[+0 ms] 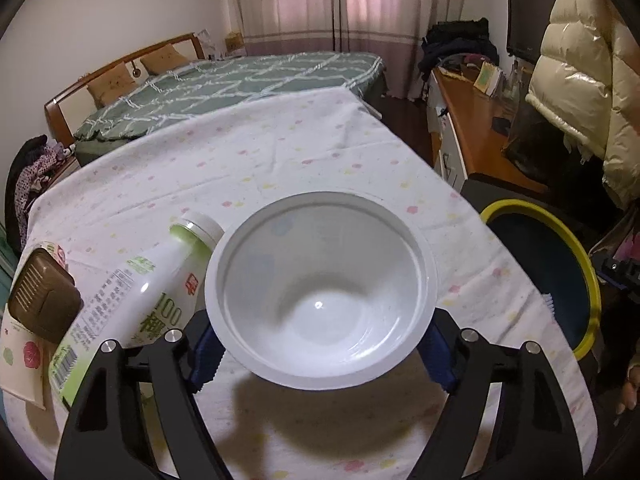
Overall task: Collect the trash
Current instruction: 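Carry the white bowl with the left tool over the bin and release it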
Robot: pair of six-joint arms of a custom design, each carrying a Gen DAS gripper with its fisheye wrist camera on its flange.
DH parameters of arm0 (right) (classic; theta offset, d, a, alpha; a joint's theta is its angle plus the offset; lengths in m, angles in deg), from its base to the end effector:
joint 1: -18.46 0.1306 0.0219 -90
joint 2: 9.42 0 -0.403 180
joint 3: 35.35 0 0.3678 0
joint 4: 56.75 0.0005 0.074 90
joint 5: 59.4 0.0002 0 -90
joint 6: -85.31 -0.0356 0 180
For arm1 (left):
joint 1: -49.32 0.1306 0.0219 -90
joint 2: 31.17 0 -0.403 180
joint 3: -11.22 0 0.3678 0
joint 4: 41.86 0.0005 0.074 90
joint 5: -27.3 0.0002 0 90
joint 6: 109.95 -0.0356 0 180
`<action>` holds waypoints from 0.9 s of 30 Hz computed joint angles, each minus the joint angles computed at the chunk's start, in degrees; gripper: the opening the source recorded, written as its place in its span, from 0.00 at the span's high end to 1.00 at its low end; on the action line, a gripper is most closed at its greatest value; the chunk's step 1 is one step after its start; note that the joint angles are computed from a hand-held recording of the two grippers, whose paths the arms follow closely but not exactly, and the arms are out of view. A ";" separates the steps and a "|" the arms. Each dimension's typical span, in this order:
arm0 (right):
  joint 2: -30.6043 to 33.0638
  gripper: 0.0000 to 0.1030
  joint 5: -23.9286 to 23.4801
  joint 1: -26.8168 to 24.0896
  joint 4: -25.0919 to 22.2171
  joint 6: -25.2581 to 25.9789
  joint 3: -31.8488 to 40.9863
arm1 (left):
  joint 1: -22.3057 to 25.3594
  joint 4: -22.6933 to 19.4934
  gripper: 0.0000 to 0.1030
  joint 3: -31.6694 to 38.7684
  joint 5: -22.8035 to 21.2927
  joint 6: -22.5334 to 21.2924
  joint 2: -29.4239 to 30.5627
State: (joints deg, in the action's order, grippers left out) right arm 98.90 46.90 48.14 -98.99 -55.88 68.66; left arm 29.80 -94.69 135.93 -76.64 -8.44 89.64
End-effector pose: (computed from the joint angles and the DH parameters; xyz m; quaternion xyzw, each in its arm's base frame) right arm 0.5174 0.2828 0.4069 0.2232 0.8936 0.1374 0.3643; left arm 0.6308 -0.2151 0.4198 0.0225 0.9302 0.0164 0.3659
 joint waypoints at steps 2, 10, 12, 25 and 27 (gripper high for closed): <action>-0.16 0.78 0.02 -0.02 0.13 -0.05 -0.24 | -0.39 0.68 0.23 -0.31 -0.26 -0.37 -0.56; -1.54 0.78 0.28 -0.31 0.49 0.23 -1.90 | -2.56 0.28 0.23 2.86 1.86 -2.21 -0.14; -2.01 0.78 0.81 -0.39 0.36 0.02 -2.39 | -3.34 -0.41 0.23 4.66 2.30 -2.54 0.91; -6.03 0.78 2.13 -1.90 -0.16 -0.74 -7.44 | -9.53 -8.87 0.23 22.61 5.54 -5.83 11.88; -6.46 0.78 2.15 -2.07 -0.13 -0.71 -7.93 | -10.49 -10.93 0.23 27.16 5.71 -6.32 14.46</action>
